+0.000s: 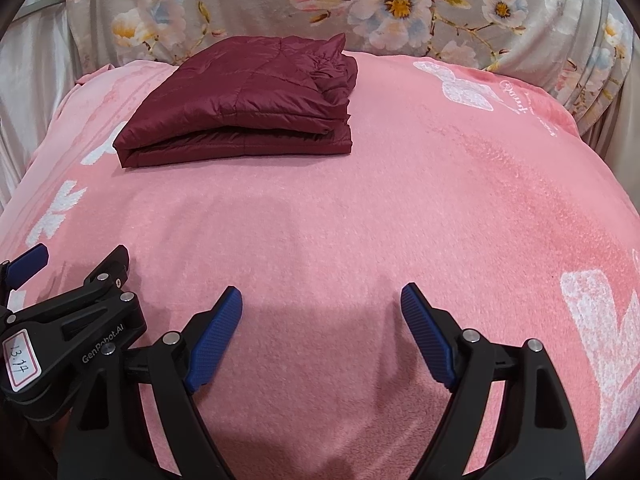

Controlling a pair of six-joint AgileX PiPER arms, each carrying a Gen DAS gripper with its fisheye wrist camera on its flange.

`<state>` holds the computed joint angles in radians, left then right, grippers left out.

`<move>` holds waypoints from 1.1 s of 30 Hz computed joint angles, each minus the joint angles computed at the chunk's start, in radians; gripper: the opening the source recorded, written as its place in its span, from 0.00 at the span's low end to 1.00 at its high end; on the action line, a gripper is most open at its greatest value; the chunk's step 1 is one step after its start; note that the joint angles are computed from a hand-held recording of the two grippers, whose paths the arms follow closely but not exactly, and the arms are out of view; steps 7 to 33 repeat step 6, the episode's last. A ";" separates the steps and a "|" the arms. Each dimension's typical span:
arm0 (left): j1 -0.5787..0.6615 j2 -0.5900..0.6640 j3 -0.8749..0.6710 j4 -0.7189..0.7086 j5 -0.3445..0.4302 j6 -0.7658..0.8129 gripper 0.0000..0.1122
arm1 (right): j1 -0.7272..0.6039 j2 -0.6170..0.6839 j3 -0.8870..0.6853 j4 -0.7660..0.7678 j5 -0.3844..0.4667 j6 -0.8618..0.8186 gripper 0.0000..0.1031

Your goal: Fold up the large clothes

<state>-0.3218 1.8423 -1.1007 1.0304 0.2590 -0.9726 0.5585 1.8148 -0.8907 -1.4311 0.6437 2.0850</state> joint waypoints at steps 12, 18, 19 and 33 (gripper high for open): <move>-0.013 0.003 0.004 0.047 0.005 -0.045 0.69 | 0.005 0.004 -0.006 0.006 0.009 -0.011 0.77; -0.013 0.003 0.004 0.047 0.005 -0.045 0.69 | 0.005 0.004 -0.006 0.006 0.009 -0.011 0.77; -0.013 0.003 0.004 0.047 0.005 -0.045 0.69 | 0.005 0.004 -0.006 0.006 0.009 -0.011 0.77; -0.013 0.003 0.004 0.047 0.005 -0.045 0.69 | 0.005 0.004 -0.006 0.006 0.009 -0.011 0.77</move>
